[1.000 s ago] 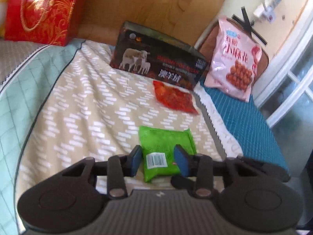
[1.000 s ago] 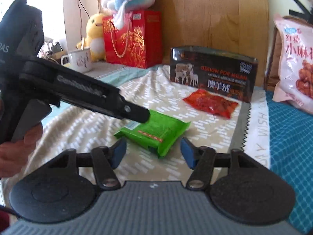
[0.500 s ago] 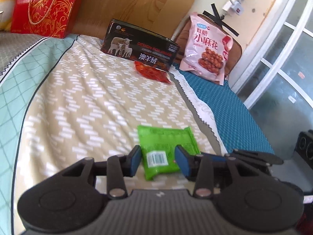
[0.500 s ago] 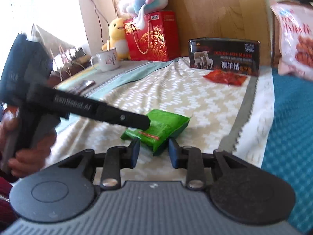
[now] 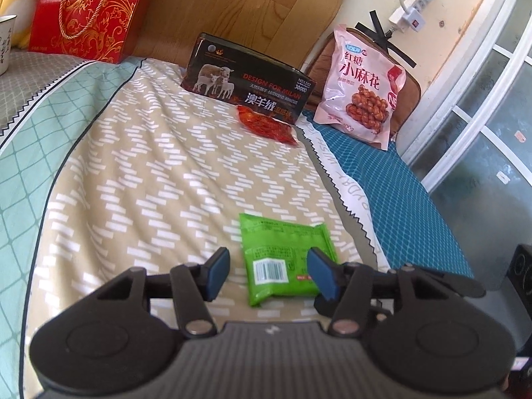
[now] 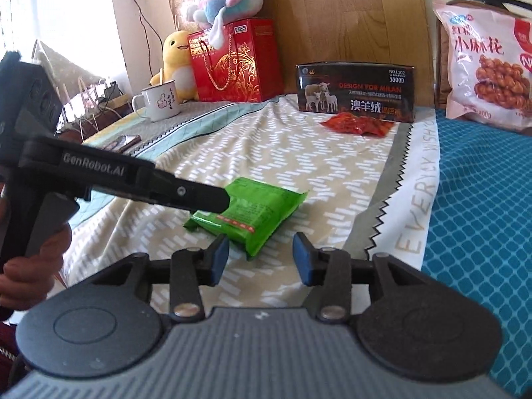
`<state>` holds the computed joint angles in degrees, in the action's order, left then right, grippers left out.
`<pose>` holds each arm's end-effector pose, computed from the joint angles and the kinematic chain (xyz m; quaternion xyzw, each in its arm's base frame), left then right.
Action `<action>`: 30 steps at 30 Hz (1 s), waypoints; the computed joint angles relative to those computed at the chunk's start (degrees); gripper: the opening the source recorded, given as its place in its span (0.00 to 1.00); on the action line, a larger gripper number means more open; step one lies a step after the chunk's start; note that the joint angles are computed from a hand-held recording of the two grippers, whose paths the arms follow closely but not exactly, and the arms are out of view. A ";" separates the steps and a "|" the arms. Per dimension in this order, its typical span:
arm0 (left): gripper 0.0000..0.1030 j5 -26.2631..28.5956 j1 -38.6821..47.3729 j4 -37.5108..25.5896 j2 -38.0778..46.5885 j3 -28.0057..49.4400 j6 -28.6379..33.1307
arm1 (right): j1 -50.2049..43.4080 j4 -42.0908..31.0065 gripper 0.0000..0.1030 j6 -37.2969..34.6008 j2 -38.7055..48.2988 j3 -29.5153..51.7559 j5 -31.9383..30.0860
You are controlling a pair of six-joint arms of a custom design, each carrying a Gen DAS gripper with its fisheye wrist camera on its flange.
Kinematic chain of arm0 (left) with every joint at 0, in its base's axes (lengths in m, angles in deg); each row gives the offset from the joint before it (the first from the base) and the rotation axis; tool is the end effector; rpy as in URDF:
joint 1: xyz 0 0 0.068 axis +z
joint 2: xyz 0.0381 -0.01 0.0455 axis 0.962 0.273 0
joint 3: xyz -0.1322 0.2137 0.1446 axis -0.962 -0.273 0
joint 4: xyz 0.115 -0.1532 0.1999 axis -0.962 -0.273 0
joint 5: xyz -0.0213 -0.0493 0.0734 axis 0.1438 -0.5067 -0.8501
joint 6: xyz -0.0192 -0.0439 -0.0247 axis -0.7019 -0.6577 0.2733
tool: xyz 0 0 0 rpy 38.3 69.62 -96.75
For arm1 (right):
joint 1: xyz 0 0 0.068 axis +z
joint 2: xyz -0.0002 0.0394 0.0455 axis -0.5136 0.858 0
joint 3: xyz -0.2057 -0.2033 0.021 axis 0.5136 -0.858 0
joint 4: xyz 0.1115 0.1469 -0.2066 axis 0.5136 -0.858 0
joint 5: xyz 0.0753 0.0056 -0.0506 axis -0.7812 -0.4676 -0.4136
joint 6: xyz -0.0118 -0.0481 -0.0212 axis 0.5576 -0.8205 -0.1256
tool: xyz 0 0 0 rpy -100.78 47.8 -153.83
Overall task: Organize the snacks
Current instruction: 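Close the left gripper on the green snack packet, then carry the green packet into the black tin box and release it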
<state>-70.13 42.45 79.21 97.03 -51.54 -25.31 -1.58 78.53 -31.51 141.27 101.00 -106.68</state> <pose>0.2003 -0.1156 0.0054 -0.1102 0.8870 -0.1862 0.4080 0.2925 0.1813 -0.0441 -0.3710 0.7556 0.2735 0.4654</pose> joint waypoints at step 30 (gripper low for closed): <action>0.35 6.54 7.27 -6.33 0.69 8.95 5.97 | 1.07 -9.40 0.33 -5.47 0.11 10.91 4.00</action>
<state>-63.59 49.72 72.89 97.72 -42.59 -19.34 -0.50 69.13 -36.98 141.38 111.91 -102.68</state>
